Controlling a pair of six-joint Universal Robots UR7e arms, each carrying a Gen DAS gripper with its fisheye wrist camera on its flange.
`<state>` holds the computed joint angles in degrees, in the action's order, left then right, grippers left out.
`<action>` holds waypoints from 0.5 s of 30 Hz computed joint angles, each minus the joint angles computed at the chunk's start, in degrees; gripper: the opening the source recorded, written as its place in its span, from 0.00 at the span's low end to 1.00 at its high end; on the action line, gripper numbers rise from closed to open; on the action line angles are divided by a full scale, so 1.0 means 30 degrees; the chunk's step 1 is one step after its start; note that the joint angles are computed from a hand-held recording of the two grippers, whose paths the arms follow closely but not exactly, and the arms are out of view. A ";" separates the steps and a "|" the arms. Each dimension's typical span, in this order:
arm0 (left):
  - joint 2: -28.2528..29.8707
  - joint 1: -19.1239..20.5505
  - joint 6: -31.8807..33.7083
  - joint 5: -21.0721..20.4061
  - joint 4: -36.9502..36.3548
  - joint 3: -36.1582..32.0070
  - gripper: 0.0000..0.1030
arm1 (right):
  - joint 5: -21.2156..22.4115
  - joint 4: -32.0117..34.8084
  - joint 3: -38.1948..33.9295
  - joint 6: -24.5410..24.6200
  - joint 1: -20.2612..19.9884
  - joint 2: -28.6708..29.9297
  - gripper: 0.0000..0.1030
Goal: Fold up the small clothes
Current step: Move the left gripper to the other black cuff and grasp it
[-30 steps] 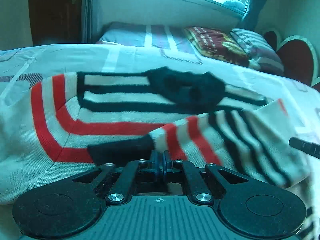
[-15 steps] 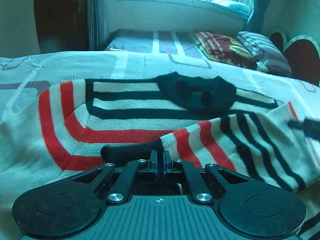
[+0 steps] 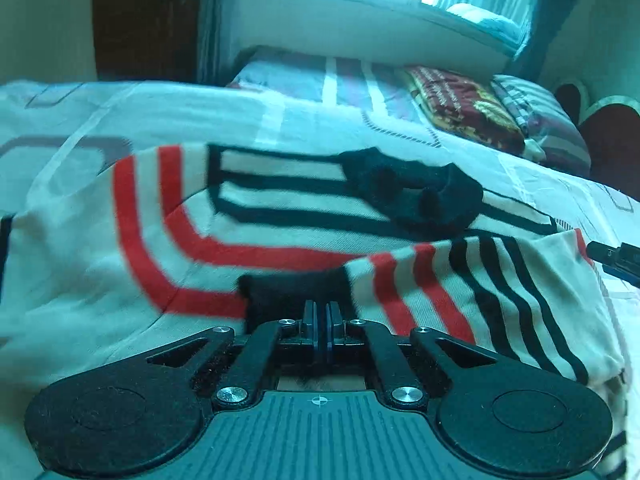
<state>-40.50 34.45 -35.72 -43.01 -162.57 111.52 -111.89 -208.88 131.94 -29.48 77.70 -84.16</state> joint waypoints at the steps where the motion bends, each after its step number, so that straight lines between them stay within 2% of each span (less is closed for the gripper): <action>1: -0.0384 -0.0030 -0.0564 -0.0063 0.0558 0.0207 0.04 | 0.0236 0.0011 0.0388 0.0086 0.0308 -0.0161 0.50; 6: -0.2519 -0.0235 -0.2954 0.0147 0.2501 0.1827 0.04 | 0.0373 0.0036 0.1622 -0.0442 0.2311 0.0661 0.50; 15: -0.7966 -0.0153 -0.8756 0.1636 0.6952 0.5610 0.04 | -0.0216 0.0801 0.1282 0.1111 0.5291 0.4123 0.50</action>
<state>-64.40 33.99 -61.99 -38.10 -141.72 128.35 -112.54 -206.48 135.78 -26.15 93.58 -71.79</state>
